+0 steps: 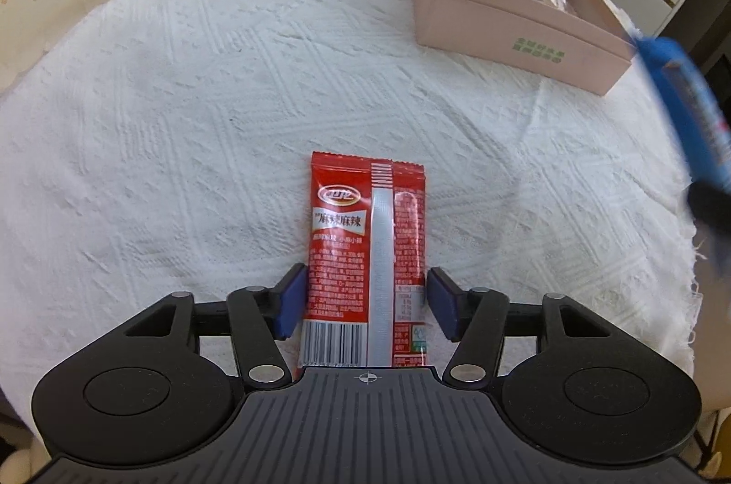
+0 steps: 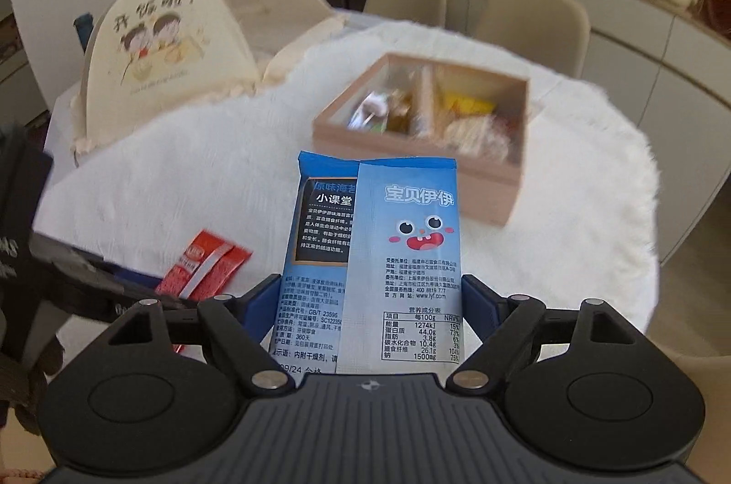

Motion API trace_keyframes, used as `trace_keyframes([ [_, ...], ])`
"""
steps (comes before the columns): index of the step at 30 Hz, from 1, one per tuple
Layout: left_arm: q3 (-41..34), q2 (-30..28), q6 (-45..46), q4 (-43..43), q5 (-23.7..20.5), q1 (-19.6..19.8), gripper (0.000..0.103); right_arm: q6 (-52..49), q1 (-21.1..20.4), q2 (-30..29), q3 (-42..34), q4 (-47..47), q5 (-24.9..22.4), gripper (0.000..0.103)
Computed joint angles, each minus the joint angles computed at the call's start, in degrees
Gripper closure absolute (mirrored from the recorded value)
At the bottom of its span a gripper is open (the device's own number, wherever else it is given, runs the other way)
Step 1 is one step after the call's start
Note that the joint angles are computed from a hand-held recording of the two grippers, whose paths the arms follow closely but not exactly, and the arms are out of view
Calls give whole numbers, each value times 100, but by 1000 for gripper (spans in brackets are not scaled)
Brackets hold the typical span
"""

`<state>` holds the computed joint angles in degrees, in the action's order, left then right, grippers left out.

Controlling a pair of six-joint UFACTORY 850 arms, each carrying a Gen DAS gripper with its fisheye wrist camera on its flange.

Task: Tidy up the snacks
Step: 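Grasp the red sausage packet with left and drop it in the box while right holds the blue packets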

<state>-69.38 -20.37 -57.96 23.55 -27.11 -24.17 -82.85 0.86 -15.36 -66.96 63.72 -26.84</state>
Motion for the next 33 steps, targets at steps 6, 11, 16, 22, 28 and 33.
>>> trace_keyframes([
  [6,-131,347,398,-486,1155,181,53,-510,-214,185,-16,590,344,21],
  [11,-1568,-139,-22,798,1024,249,52,-628,-383,268,-10,954,568,21],
  [16,-3583,-1444,2406,-1550,979,596,44,-268,-463,319,96,812,833,21],
  [22,-4828,-2732,4630,-4673,261,989,48,833,-494,305,143,-103,1079,20],
  [28,-2567,-1356,7832,-8114,1596,1018,51,1955,-473,78,-150,-1048,1061,20],
  [33,-1099,-267,10699,-10924,1641,930,83,1268,-422,-371,-1199,-204,445,20],
])
